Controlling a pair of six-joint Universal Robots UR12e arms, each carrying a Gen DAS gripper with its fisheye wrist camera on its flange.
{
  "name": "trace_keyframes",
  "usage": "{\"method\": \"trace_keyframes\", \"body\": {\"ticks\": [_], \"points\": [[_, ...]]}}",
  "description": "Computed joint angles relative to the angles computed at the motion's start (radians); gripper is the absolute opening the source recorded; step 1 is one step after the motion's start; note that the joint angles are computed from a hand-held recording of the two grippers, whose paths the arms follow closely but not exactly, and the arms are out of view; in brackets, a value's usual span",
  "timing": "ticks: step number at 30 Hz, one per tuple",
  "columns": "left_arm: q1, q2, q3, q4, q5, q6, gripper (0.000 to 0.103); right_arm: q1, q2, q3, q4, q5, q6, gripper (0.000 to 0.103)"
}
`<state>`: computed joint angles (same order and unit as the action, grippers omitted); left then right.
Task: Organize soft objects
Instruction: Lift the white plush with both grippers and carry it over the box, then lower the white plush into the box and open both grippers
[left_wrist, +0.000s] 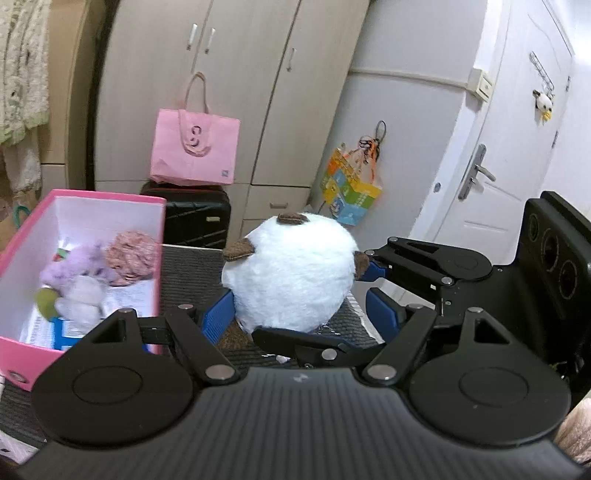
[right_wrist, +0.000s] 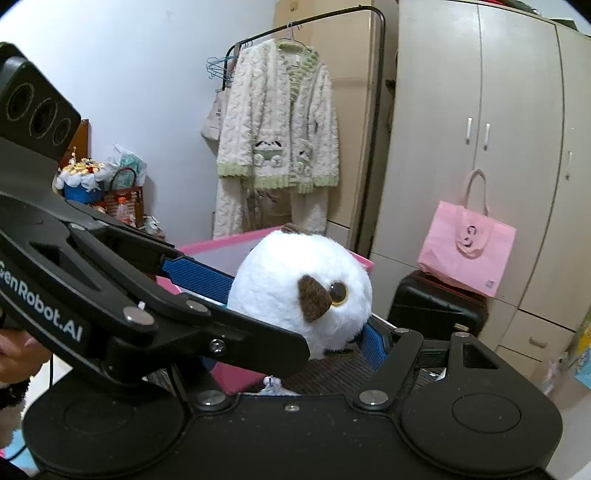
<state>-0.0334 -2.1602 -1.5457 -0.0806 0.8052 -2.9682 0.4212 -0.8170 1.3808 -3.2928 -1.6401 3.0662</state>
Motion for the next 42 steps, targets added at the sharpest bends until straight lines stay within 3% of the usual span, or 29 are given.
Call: {"method": "trace_keyframes", "body": {"ticks": [7, 12, 17, 21, 25, 28, 32, 37, 42], "points": [[0.057, -0.007, 0.026, 0.007, -0.023, -0.050, 0.076, 0.009, 0.060, -0.138, 0.073, 0.081, 0.074, 0.077], [0.087, -0.036, 0.074, -0.022, 0.003, -0.099, 0.077, 0.016, 0.141, -0.289, 0.163, 0.138, 0.131, 0.076], [0.101, -0.084, 0.144, -0.086, 0.025, -0.133, 0.077, 0.021, 0.231, -0.442, 0.253, 0.153, 0.164, 0.076], [0.108, -0.118, 0.197, -0.183, 0.016, -0.107, 0.077, 0.028, 0.277, -0.521, 0.336, 0.120, 0.170, 0.076], [0.107, -0.143, 0.240, -0.293, 0.013, -0.050, 0.077, 0.037, 0.292, -0.544, 0.384, 0.077, 0.159, 0.076], [0.106, -0.156, 0.257, -0.328, 0.025, -0.045, 0.079, 0.038, 0.299, -0.556, 0.426, 0.057, 0.191, 0.077], [0.098, -0.154, 0.235, -0.262, 0.106, -0.052, 0.080, 0.046, 0.301, -0.550, 0.439, -0.011, 0.200, 0.077], [0.100, -0.142, 0.216, -0.237, 0.142, -0.071, 0.083, 0.051, 0.281, -0.506, 0.400, -0.051, 0.179, 0.079], [0.098, -0.118, 0.175, -0.158, 0.147, -0.070, 0.084, 0.046, 0.245, -0.438, 0.332, -0.075, 0.202, 0.079]]}}
